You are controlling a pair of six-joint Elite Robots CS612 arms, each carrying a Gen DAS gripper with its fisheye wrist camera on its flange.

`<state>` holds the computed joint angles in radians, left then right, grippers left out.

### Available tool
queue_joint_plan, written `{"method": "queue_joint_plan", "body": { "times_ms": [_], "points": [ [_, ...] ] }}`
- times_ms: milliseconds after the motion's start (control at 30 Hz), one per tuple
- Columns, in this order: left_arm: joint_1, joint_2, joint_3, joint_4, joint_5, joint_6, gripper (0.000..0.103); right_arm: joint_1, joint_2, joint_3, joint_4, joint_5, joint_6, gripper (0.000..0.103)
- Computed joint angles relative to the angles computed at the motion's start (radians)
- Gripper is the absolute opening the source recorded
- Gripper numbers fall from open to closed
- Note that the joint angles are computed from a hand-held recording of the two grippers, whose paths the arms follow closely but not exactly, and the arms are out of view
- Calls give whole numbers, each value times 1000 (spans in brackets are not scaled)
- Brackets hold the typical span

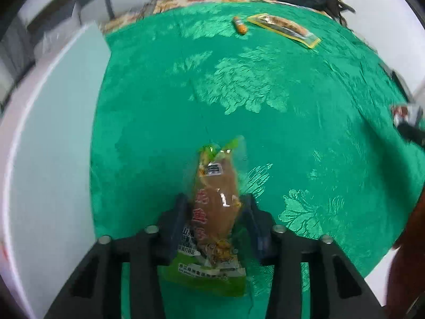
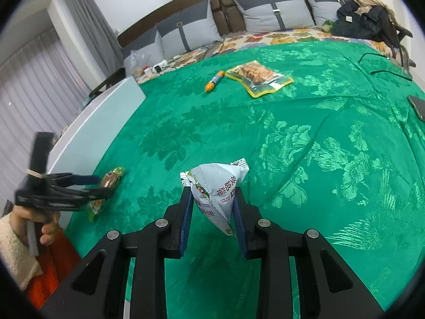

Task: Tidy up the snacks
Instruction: 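Carry the bread bag and white packet over the white box with both grippers, then open both grippers to drop the bread bag and white packet into the box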

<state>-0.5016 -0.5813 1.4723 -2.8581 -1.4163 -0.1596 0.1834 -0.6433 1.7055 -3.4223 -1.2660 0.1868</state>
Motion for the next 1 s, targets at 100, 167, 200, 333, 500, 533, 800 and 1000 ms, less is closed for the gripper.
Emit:
{"method": "queue_joint_plan", "body": {
  "times_ms": [100, 167, 200, 333, 500, 533, 800, 1000],
  "points": [
    [12, -13, 26, -61, -31, -57, 31, -3, 0, 2, -9, -2, 7, 31],
    [35, -26, 48, -121, -111, -144, 30, -7, 1, 1, -11, 3, 22, 31],
    [41, -32, 60, -151, -134, -170, 30, -7, 1, 1, -13, 5, 28, 31],
    [62, -69, 119, -310, -231, -278, 30, 1, -10, -8, 0, 11, 9, 31],
    [91, -147, 223, -491, -215, -361, 30, 38, -28, -71, 33, 83, -61, 31],
    [101, -166, 249, -514, -184, -374, 30, 48, -29, -92, 44, 108, -74, 31],
    [187, -228, 340, -442, 49, -443, 30, 183, 8, -339, 259, 320, -236, 31],
    [210, -220, 355, -352, 119, -483, 54, 271, 71, -497, 529, 327, -366, 52]
  ]
}}
